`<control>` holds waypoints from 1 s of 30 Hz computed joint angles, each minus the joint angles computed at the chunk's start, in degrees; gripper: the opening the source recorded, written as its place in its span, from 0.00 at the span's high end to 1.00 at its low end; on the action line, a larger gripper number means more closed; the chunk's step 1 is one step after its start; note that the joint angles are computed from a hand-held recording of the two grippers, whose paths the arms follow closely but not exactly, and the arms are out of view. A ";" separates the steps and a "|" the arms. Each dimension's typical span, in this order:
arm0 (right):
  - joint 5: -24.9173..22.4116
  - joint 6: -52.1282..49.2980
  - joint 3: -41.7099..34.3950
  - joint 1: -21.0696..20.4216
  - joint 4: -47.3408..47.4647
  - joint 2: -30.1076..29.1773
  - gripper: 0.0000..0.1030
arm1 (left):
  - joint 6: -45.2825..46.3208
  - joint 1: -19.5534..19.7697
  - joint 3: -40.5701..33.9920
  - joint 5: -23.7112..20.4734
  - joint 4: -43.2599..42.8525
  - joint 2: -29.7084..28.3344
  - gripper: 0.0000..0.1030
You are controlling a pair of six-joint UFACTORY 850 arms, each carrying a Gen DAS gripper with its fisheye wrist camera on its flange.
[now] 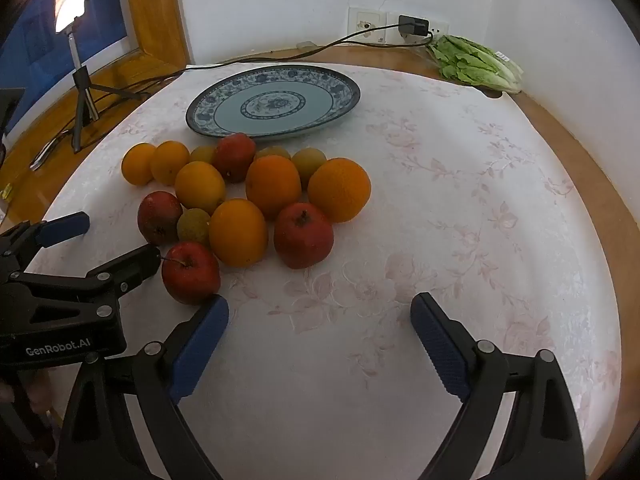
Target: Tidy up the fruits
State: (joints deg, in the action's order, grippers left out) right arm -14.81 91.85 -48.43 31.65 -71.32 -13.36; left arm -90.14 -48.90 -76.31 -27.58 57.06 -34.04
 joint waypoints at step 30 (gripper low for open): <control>-0.28 -6.58 -0.57 -0.03 6.80 -0.28 0.08 | -0.16 0.16 0.15 0.56 -0.05 0.06 0.00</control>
State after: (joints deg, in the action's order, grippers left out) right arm -15.09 85.26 -49.00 31.62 -64.52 -13.63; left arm -90.30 -48.74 -76.16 -27.01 57.01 -33.98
